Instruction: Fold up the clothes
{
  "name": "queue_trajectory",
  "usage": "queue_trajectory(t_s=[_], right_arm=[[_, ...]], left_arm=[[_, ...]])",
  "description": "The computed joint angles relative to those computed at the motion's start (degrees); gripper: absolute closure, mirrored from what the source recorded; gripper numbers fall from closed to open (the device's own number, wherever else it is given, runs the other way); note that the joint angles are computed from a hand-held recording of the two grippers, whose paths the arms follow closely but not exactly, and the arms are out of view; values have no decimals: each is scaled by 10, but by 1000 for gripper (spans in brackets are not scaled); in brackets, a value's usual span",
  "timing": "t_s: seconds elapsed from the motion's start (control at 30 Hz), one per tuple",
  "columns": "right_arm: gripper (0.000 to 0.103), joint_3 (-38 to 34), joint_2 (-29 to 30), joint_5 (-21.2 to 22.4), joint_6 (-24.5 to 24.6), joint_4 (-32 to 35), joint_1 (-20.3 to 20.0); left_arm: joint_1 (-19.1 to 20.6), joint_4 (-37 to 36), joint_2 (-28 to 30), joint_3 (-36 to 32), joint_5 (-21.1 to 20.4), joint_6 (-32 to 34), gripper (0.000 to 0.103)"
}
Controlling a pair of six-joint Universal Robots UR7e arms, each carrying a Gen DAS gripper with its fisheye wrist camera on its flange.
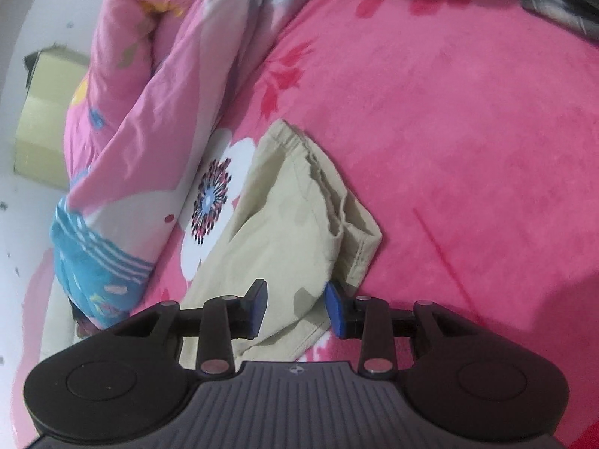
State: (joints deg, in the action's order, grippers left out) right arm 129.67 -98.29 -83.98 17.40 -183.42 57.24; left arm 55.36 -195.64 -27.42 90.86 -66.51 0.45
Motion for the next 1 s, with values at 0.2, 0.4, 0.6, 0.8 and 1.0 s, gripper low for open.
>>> queue_trajectory(t_s=[0.2,0.4,0.6,0.8,1.0], right_arm=[[72,-1,16,2,21,-24,-4],[103,0,22,-51,-48,-82,37],[103,-10,-9,-63,-70,-58,46],[103,-7,-7,-85,-76,-26,37],[100,9,-10,-117,-122,-10,24]], left_arm=[[1,-1,0,0,-2,-2,52],[4,-1,-3,2,-13,-10,52],[7,7,-7,1,-24,-23,52],[9,10,-10,2,-30,-28,52],[9,12,-9,1,-28,-24,52]])
